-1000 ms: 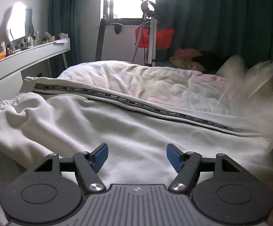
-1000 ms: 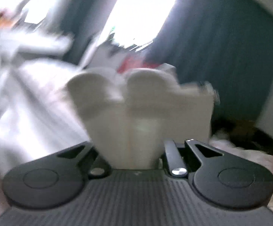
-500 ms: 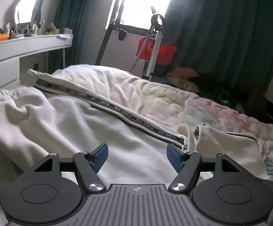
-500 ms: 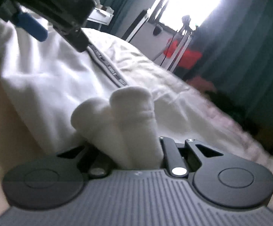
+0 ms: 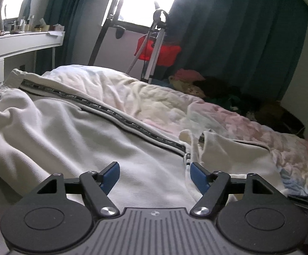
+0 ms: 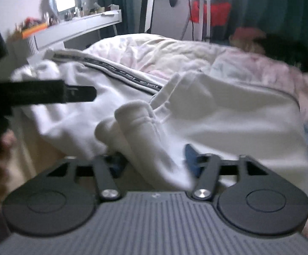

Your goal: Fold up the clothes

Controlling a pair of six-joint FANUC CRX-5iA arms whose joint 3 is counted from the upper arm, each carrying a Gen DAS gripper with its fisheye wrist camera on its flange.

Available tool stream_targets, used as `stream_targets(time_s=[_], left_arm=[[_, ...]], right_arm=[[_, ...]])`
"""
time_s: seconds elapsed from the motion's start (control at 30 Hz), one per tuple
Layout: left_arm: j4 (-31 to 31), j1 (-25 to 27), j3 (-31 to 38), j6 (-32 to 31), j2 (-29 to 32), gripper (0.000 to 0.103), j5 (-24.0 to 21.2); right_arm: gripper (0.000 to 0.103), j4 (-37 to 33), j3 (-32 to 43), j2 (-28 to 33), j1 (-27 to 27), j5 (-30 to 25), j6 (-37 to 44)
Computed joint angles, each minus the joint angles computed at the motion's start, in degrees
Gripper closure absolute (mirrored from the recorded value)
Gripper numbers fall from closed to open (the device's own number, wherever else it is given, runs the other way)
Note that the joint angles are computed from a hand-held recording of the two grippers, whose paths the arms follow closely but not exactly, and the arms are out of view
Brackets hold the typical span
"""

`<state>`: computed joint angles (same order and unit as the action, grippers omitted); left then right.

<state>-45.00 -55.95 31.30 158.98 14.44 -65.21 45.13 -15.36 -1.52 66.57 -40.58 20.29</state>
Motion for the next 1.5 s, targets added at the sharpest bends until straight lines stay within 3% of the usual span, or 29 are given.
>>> stream_targets(time_s=[0.1, 0.27, 0.5, 0.7, 0.83, 1.07, 1.3, 1.4, 1.5], left_arm=[[0.2, 0.0, -0.8, 0.3, -0.5, 0.027, 1.5], [1.3, 0.3, -1.6, -0.2, -0.8, 0.027, 4.2], [11.8, 4.7, -6.5, -3.1, -2.1, 0.027, 15.2], [17.1, 6.8, -6.0, -7.2, 0.2, 0.027, 18.4], [18.5, 6.9, -3.9, -10.0, 2.4, 0.029, 18.1], [23.8, 8.5, -8.0, -11.4, 0.6, 0.028, 24.0], [20.5, 8.1, -10.9, -7.0, -2.2, 0.02, 27.9], [22.1, 7.8, -9.6, -10.7, -1.0, 0.014, 26.8], [22.3, 7.0, -5.3, -14.6, 2.1, 0.014, 21.1]], right_arm=[[0.026, -1.5, -1.4, -2.8, 0.1, 1.1, -1.3], [0.025, 5.1, -4.8, -6.4, 1.5, 0.1, -9.0], [0.025, 9.8, -5.3, -4.9, 0.9, -5.4, -15.6], [0.025, 12.4, -4.9, -3.0, -1.2, -12.4, -24.3], [0.025, 13.2, -6.0, -3.5, -2.3, -13.7, -29.7], [0.025, 13.6, -5.9, -3.0, -2.0, -17.9, -30.6], [0.025, 16.3, -6.1, -2.4, -1.1, -20.0, -28.3], [0.025, 17.5, -6.3, -2.2, -0.9, -20.1, -27.4], [0.025, 17.1, -6.0, -1.9, -1.2, -20.2, -26.9]])
